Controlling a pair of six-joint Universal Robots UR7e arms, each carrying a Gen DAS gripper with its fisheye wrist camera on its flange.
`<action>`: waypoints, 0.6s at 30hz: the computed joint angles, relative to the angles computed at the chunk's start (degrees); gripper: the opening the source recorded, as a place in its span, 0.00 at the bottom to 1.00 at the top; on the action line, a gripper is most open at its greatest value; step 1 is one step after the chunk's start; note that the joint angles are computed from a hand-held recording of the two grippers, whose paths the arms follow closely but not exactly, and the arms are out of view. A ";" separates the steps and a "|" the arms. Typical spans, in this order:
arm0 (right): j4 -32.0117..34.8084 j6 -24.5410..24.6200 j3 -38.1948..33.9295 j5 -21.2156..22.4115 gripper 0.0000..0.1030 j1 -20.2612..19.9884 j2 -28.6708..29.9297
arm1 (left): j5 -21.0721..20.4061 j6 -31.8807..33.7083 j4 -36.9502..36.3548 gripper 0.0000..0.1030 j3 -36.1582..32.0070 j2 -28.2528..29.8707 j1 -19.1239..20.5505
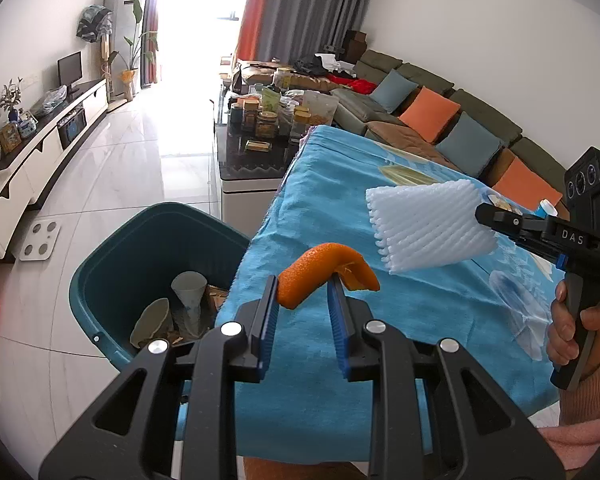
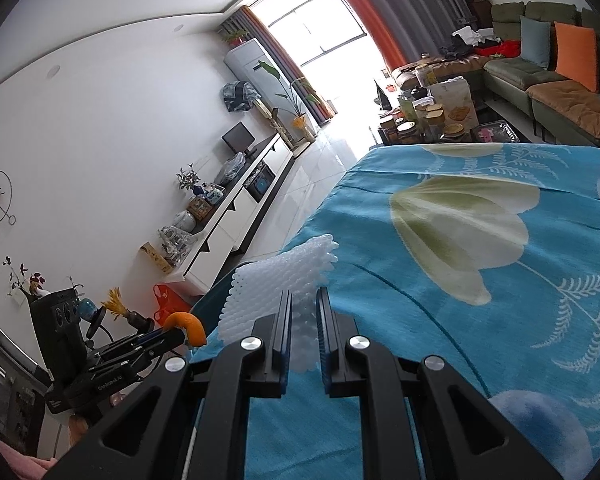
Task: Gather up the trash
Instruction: 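Carry the orange peel and foam net over the teal bin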
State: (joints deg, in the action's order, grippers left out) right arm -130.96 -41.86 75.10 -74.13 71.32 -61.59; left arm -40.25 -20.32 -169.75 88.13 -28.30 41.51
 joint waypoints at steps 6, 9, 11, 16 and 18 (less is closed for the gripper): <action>0.41 -0.09 -0.22 0.09 0.11 0.31 0.33 | 0.50 -0.45 0.35 0.24 0.29 -0.34 -0.02; 0.45 -0.23 -0.21 0.05 0.11 0.49 0.47 | 0.80 -0.59 0.47 0.24 0.48 -0.51 -0.06; 0.66 -0.20 -0.30 0.07 0.10 0.55 0.60 | 0.99 -0.68 0.48 0.24 0.66 -0.67 -0.04; 0.83 -0.15 -0.43 -0.17 0.11 0.79 0.87 | 1.44 -0.96 0.61 0.24 0.65 -0.69 -0.06; 0.97 -0.04 -0.51 -0.13 0.11 0.83 0.97 | 1.66 -0.98 0.55 0.24 0.79 -0.83 -0.04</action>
State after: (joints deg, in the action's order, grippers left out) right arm -129.99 -41.90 74.59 -74.26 72.15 -60.63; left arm -38.59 -21.29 -169.20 88.92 -29.12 41.47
